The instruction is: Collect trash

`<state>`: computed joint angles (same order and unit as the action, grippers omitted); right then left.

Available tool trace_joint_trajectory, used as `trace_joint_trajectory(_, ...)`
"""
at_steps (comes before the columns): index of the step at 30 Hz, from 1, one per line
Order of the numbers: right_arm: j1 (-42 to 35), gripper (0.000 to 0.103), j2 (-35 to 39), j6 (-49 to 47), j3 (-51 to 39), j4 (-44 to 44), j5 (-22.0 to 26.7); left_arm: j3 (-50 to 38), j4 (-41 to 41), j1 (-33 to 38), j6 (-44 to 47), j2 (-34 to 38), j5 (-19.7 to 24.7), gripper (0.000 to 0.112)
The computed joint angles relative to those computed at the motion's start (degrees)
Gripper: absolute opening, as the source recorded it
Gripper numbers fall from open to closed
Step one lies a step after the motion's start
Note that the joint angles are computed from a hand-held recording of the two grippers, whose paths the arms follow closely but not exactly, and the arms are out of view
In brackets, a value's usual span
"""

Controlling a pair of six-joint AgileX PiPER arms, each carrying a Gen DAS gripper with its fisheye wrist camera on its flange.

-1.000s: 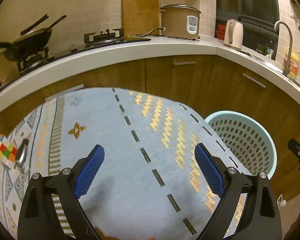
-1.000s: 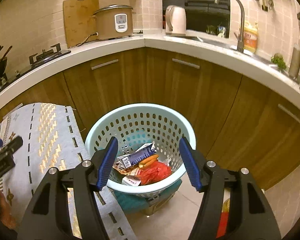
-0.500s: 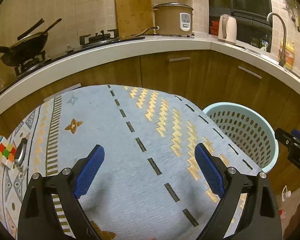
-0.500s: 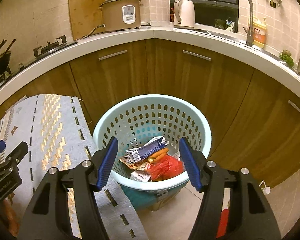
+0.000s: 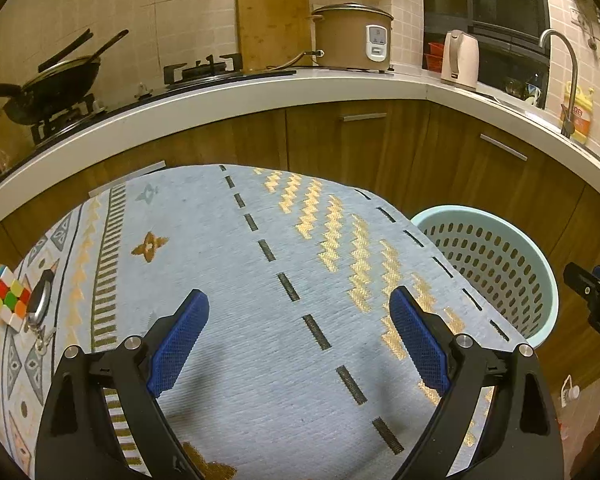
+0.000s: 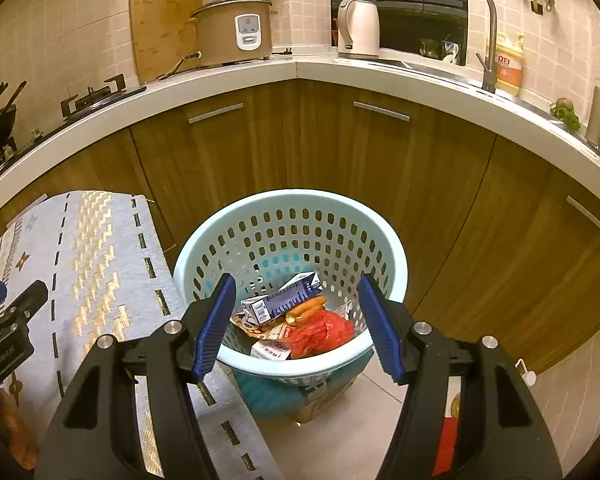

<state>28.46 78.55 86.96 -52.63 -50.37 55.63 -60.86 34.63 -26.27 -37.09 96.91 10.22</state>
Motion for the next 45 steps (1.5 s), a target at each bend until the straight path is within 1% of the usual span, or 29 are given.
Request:
trace_joint_trajectory(4, 0.31, 0.060, -0.21, 0.11, 0.05, -0.13, 0.35, 0.01, 1.16, -0.09, -0.90, 0.08, 0.26, 0.089)
trace_joint_trajectory(13, -0.47, 0.060, 0.10, -0.53, 0.46, 0.93, -0.46, -0.09, 0.07, 0.16, 0.18, 0.30, -0.02, 0.089)
trace_joint_trajectory(14, -0.39, 0.060, 0.13, -0.62, 0.40, 0.97, -0.41, -0.04, -0.64, 0.25, 1.08, 0.31, -0.27, 0.089)
trace_joint_trajectory(16, -0.21, 0.060, 0.12, -0.53, 0.31, 0.92, -0.14, 0.09, -5.00, 0.48, 5.72, 0.24, -0.86, 0.089)
trace_joint_trajectory(19, -0.08, 0.060, -0.02, -0.60, 0.37, 1.10, -0.14, 0.39, -2.42, 0.07, 3.31, 0.03, -0.87, 0.089)
trace_joint_trajectory(22, -0.03, 0.060, 0.03, -0.92, 0.36, 1.29, -0.19, 0.40, -2.56, 0.02, 3.20, 0.00, -0.83, 0.089)
trace_joint_trajectory(32, 0.04, 0.060, 0.24, -0.83, 0.49, 1.27, -0.29, 0.56, 1.27, -0.72, -0.43, -0.08, -0.15, 0.089)
trace_joint_trajectory(39, -0.52, 0.060, 0.24, -1.19, 0.78, 1.95, -1.24, 0.05, -3.57, -0.30, 3.98, 0.18, 0.15, 0.089)
trace_joint_trajectory(45, -0.50, 0.060, 0.40, -1.31, 0.77, 2.08, -1.38, 0.03, -3.45, -0.29, 3.89, 0.18, 0.28, 0.089)
